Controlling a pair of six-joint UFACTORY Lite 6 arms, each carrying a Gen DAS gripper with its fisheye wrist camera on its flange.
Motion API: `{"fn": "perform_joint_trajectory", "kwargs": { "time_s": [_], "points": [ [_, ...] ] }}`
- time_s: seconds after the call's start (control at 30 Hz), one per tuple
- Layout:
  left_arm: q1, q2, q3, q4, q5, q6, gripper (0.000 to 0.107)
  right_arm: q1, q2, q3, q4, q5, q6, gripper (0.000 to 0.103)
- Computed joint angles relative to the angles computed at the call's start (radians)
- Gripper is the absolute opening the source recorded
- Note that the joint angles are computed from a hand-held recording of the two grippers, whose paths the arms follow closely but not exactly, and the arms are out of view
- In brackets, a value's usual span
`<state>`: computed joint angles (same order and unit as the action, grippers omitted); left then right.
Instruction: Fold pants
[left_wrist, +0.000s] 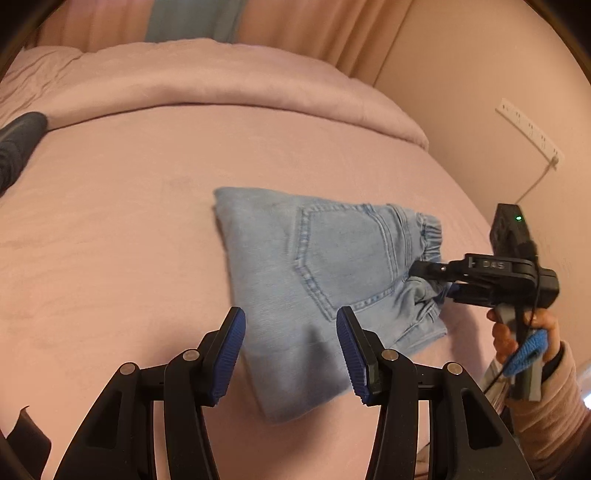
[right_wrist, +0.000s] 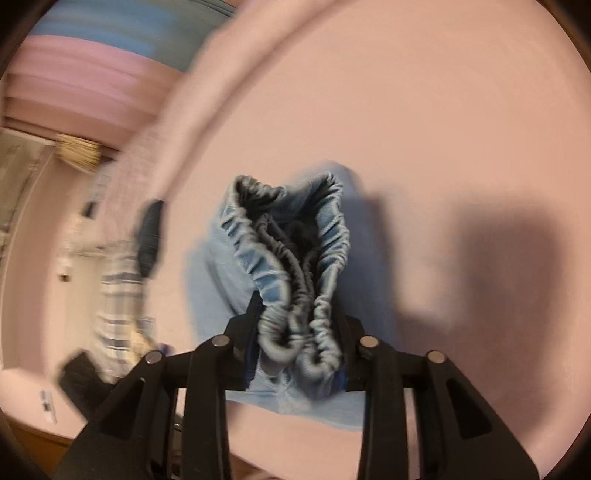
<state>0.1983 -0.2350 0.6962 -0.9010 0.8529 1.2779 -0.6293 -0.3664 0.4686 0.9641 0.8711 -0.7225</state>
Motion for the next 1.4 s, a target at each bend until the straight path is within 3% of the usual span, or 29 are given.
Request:
{"fn": "perform_joint_trajectory", "kwargs": {
  "time_s": [0.07, 0.13, 0.2, 0.33, 0.37, 0.47, 0.53, 0.67, 0.83, 0.97, 1.07, 1.13, 1.27, 1.4],
  "points": [
    [-0.040, -0.003, 0.003, 0.016, -0.029, -0.043, 0.050, -0.030, -0.013, -0.006, 0.001, 0.025, -0.027, 0.043],
    [-0.054, -0.015, 0.003, 0.007, -0.024, -0.045, 0.050, -0.030, -0.072, 0.014, -0.091, 0.027, 0.025, 0.055],
    [-0.064, -0.016, 0.014, 0.002, -0.023, -0.039, 0.050, 0.069, -0.142, 0.045, -0.182, -0.022, 0.131, 0.055],
    [-0.180, 0.038, 0.092, 0.002, -0.087, -0.074, 0.050, 0.252, -0.268, 0.079, -0.479, -0.227, 0.390, 0.054],
    [-0.214, 0.071, 0.122, -0.006, -0.102, -0.077, 0.050, 0.275, -0.282, 0.090, -0.499, -0.244, 0.396, 0.052],
    [-0.310, 0.204, 0.231, 0.002, -0.156, -0.134, 0.050, 0.329, -0.289, 0.111, -0.368, -0.236, 0.243, 0.034],
    [-0.368, 0.304, 0.306, 0.028, -0.174, -0.169, 0.050, 0.407, -0.256, 0.109, -0.375, -0.260, 0.223, 0.020],
    [-0.476, 0.531, 0.437, 0.199, -0.258, -0.360, 0.050, 0.538, -0.180, 0.043, -0.613, -0.357, 0.398, 0.018],
    [-0.466, 0.553, 0.449, 0.168, -0.246, -0.313, 0.050, 0.464, -0.050, -0.027, -0.372, -0.437, 0.127, 0.015],
    [-0.300, 0.475, 0.396, 0.032, -0.088, -0.186, 0.050, 0.276, -0.034, 0.006, -0.190, -0.271, -0.136, 0.018],
    [-0.185, 0.377, 0.314, -0.023, -0.032, -0.112, 0.050, 0.182, -0.085, 0.027, -0.075, -0.123, -0.210, 0.037],
    [-0.082, 0.316, 0.251, -0.027, 0.008, -0.065, 0.050, 0.117, -0.132, 0.026, -0.029, -0.091, -0.248, 0.046],
    [0.037, 0.188, 0.101, -0.018, 0.058, 0.039, 0.050, 0.082, -0.115, 0.068, 0.071, -0.129, -0.345, 0.046],
    [0.037, 0.044, -0.067, -0.009, 0.020, 0.152, 0.050, 0.218, -0.009, 0.128, 0.133, -0.252, -0.360, 0.033]
  ]
}}
